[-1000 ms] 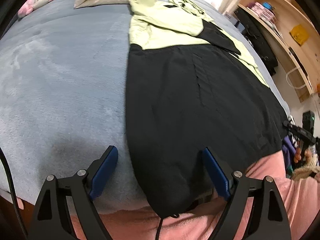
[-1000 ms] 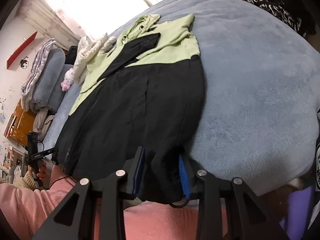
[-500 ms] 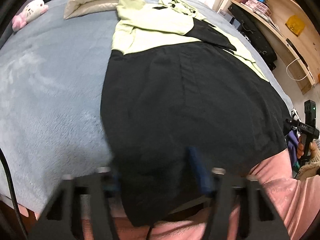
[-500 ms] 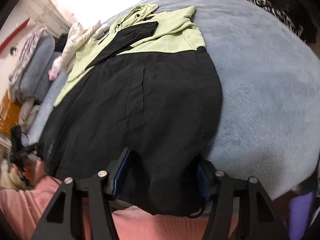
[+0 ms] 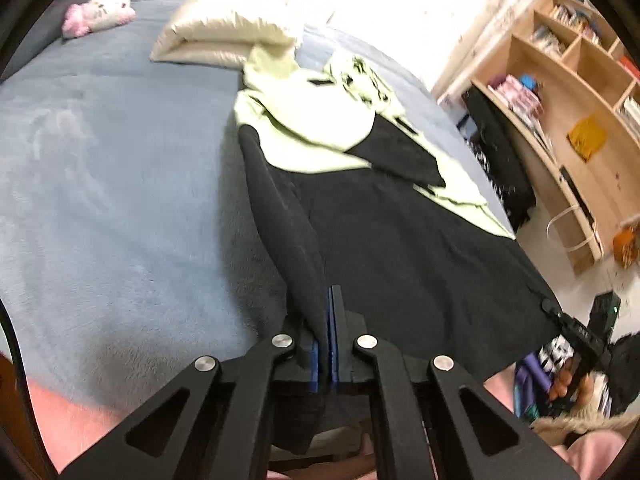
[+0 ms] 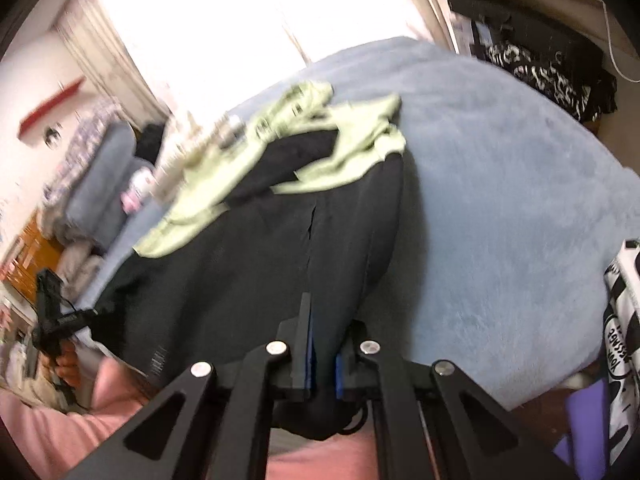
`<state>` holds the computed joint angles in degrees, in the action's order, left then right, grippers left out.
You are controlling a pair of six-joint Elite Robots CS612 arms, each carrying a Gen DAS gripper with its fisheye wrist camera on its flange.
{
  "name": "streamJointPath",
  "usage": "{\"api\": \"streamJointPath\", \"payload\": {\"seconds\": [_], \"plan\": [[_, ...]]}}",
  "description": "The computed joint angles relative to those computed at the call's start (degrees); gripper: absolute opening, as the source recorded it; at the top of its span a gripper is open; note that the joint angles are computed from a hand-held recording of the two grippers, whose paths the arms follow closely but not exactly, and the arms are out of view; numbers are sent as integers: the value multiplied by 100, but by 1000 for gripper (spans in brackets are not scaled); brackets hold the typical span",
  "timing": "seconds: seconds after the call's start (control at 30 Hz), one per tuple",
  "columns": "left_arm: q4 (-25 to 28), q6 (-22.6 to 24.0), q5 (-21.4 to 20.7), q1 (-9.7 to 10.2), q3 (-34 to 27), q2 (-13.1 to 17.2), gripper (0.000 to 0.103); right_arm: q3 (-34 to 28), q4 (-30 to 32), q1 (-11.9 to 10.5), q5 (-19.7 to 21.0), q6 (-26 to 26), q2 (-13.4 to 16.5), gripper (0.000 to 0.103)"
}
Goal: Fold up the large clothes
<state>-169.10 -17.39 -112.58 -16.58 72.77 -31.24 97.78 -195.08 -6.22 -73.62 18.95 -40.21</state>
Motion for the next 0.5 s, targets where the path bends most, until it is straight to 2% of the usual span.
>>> {"api": "streamJointPath", "payload": {"seconds": [0.1, 0.23, 0.37, 0.5], "plan": [[-213, -369, -6, 40, 160, -134, 1, 50, -308, 17, 130, 60, -67, 6], [-680, -853, -254, 155, 415, -308, 1, 124, -553, 34, 322, 57, -183, 6], [-1146, -1072, -448, 201, 659, -492, 1, 196, -696, 13, 445, 21, -346, 6], [-1191, -1271, -620, 240, 581, -513, 1, 170, -702, -24, 454, 241, -441, 6]]}}
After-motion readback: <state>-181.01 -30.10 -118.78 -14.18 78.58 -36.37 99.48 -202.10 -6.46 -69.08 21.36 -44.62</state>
